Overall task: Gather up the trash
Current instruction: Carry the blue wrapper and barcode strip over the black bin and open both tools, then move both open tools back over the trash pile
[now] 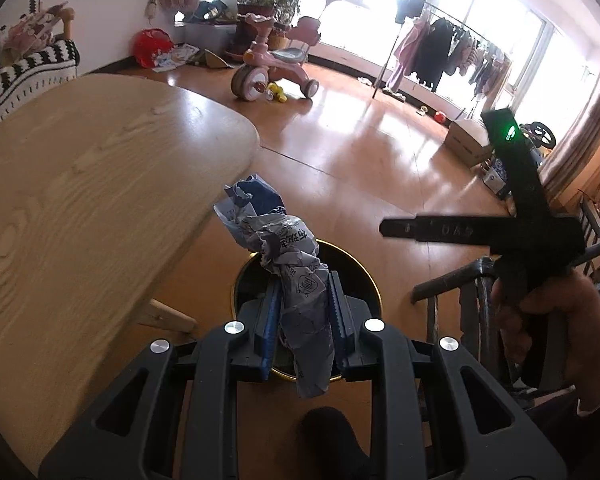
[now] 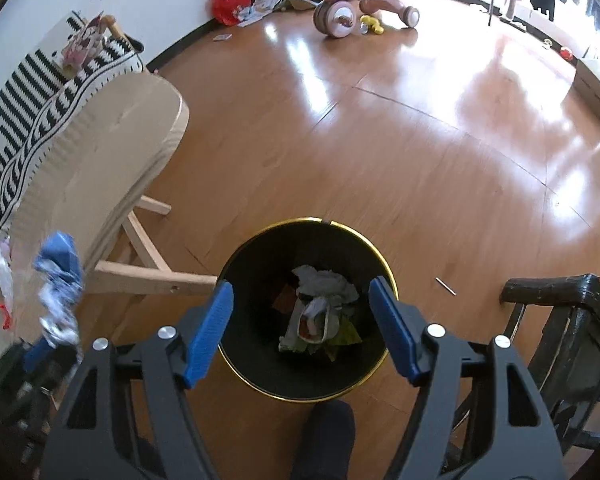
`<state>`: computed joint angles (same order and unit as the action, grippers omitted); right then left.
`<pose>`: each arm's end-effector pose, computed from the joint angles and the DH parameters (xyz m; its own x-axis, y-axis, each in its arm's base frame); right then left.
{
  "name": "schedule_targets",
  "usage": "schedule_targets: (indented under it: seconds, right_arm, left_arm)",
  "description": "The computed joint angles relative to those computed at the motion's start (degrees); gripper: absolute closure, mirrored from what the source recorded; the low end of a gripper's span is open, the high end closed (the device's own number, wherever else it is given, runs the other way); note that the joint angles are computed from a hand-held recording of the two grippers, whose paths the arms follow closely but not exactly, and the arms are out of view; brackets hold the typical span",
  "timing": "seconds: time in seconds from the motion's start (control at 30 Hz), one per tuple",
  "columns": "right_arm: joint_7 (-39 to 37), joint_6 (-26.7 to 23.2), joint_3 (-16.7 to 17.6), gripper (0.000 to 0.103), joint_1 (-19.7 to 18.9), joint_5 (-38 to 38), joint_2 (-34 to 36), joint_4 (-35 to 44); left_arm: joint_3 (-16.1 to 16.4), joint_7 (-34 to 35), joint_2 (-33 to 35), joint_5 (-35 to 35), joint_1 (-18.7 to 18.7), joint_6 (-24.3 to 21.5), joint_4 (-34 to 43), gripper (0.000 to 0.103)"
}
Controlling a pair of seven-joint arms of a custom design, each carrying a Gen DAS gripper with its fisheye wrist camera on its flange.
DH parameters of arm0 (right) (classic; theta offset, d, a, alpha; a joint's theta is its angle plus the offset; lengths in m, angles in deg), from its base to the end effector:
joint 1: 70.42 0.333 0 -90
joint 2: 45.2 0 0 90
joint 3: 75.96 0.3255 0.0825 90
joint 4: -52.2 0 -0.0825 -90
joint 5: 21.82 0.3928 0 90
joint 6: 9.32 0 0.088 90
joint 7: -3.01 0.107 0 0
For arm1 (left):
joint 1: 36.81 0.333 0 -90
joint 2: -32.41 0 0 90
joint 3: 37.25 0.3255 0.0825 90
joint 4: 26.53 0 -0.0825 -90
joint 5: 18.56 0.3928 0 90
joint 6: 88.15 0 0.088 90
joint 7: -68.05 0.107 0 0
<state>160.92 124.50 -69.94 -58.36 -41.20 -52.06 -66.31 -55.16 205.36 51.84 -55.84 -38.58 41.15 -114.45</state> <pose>0.5342 0.1709 0.5324 -0.5830 -0.7894 -0.1922 -0.6764 0.6026 -0.4235 0.6697 -0.2236 0.5245 -0.7615 -0.5832 0.2829 -0.6041 0.4803 -0.6359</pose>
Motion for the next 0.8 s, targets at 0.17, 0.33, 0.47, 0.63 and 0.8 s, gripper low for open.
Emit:
schedule_targets:
  seconds: [0.17, 0.33, 0.47, 0.63, 0.8]
  right_arm:
    - [2.76, -0.19, 0.33, 0.033, -0.67, -2.16, -1.34, -0.28]
    - [5.08, 0.29, 0.55, 0.033, -1.37, -3.56, -2.04, 0.06]
    - [6.14, 0.91, 0.67, 0.033, -1.89, -4.47, -2.52, 0.41]
    - [6.04, 1.04, 0.81, 0.033, -1.97, -4.46, -1.70, 1.79]
    - [5.38, 0.80, 0.76, 0.033, -1.20, -4.79, 0.44, 4.71]
  left_arm:
    - [-0.44, -1.95, 3.17, 2.50, -1.47, -2.51, 2.34, 0.081]
    - [-1.46, -4.16, 7.03, 4.56, -2.52, -4.62, 5.70, 0.080]
    - [-2.05, -6.26, 9.53, 6.23, -3.21, -5.91, 8.06, 0.059]
    - [-2.52, -8.02, 11.22, 7.65, -3.58, -3.88, 9.11, 0.042]
    - [-3.03, -9.28, 11.11, 6.79, -1.88, -3.53, 10.38, 0.036]
